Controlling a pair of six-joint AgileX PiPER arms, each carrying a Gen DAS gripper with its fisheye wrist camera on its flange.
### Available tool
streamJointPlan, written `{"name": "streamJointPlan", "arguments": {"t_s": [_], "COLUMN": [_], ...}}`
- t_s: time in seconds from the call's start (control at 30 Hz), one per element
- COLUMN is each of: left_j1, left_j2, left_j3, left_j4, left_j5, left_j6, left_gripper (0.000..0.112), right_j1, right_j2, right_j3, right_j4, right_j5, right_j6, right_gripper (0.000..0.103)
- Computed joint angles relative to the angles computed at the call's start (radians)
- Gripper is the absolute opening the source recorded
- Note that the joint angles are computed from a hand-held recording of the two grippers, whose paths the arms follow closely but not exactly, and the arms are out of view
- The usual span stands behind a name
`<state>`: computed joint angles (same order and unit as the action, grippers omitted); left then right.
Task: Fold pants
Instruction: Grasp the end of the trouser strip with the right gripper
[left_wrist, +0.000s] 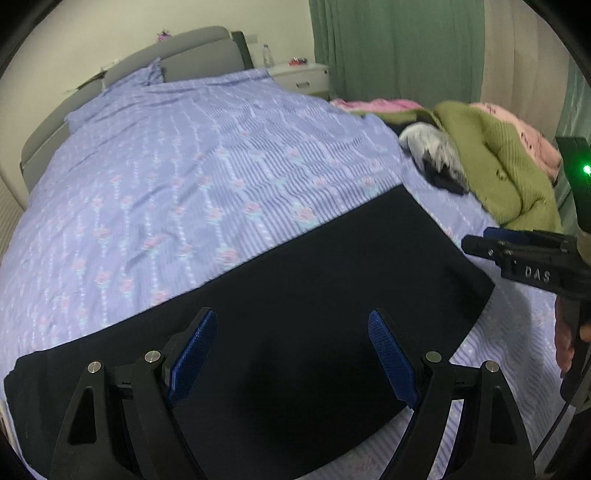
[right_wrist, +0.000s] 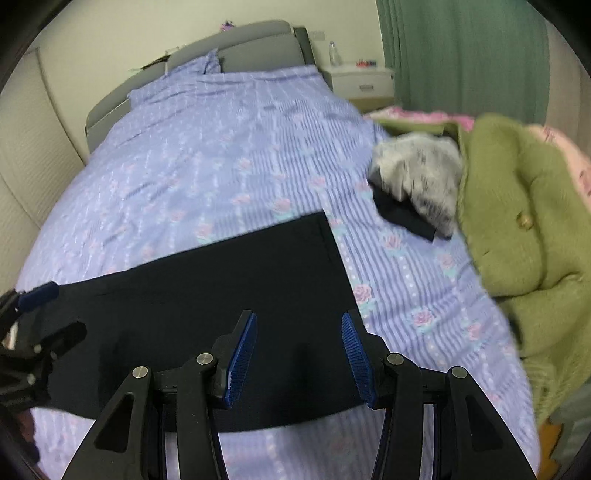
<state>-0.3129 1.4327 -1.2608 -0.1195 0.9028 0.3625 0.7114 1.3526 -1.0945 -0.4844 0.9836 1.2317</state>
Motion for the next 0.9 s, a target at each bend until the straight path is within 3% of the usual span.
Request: {"name": "streamJointPlan", "arguments": {"t_s": [0.07, 0.2, 0.33, 0.67, 0.77, 0.9], "left_j1": [-0.025, -0.076, -0.106, -0.153, -0.164, -0.176], "left_j2": [0.02, 0.049, 0.082, 0.116, 0.117, 0.127], "left_j3": [0.01, 0.025, 0.009, -0.022, -0.02, -0.025], "left_j4": [0.015, 0.055, 0.072, 0.095, 0.102, 0.109], "left_j5": [-0.014, -0.043, -0.052, -0.056, -0.06, -0.054], "left_j6": [-0.032, -0.093, -0.138, -0.183, -0.193, -0.208], "left_gripper": [0.084, 0.084, 0.084, 0.084, 0.084, 0.084], "right_j1": [-0.047, -0.097, -0.148, -0.27, -0.268, -0.237], "right_j2": [-0.006, 0.013, 0.04, 0.076, 0.083, 0.089], "right_j3": [0.046, 0.079, 0.096, 0.162, 0.161, 0.153], "right_j4": [0.028, 0.043, 0.087, 0.256, 0.258, 0.205], "right_j5": [-0.079, -0.143, -0.205, -0.34, -0.342, -0.321], "right_j6": [-0.051, -0.11, -0.175, -0.345, -0.349, -0.309], "right_gripper": [0.05, 0.049, 0.037, 0.037, 0.037, 0.028]}}
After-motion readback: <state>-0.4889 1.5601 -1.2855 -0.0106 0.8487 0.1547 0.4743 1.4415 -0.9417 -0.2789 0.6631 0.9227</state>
